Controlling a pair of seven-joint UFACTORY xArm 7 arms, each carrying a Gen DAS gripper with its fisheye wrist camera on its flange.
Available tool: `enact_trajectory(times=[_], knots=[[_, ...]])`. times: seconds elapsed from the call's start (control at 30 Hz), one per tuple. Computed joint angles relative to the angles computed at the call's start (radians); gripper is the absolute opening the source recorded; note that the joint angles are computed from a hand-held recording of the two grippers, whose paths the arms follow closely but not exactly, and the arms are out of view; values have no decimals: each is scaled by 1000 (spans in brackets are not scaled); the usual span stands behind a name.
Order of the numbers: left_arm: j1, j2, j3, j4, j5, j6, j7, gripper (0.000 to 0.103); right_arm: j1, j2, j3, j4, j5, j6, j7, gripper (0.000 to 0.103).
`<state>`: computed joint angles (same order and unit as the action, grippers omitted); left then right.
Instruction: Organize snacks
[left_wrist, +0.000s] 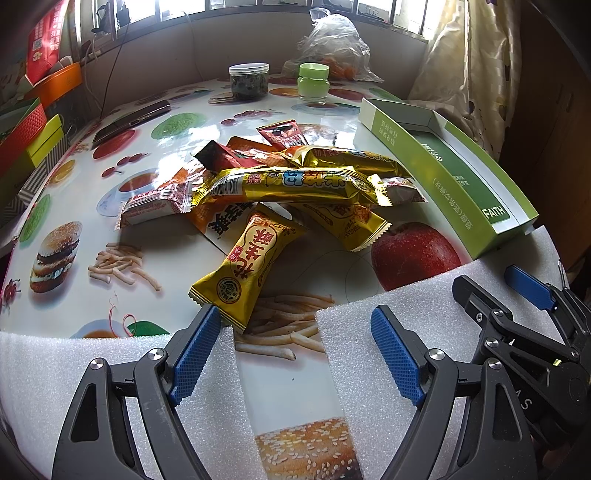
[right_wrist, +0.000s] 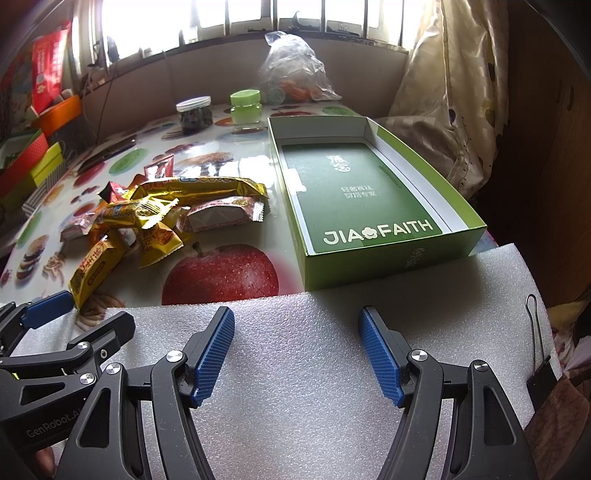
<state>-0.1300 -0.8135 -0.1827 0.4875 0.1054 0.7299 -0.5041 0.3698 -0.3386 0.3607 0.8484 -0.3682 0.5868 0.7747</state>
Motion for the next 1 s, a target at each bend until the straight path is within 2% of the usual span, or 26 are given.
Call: enact_trajectory(times=[0.4, 0.57, 0.7, 0.77, 1.0], knots=[[-5, 0, 7, 0, -3, 1, 5, 84, 6, 0, -7, -3, -2, -5, -10, 70], [-19, 0, 35, 4, -28, 3, 41, 84, 19, 13, -36, 25, 45, -5, -89, 70], [-22, -14, 83, 13, -66, 7, 89, 84, 21, 20, -37, 25, 55, -63, -135, 69], [-3, -31, 72, 13, -63, 15, 90, 84, 22, 26, -37, 33, 56, -88, -159, 69], [65, -64, 96, 19, -56, 26, 113, 84, 71, 99, -72, 108, 148, -175, -348, 69]])
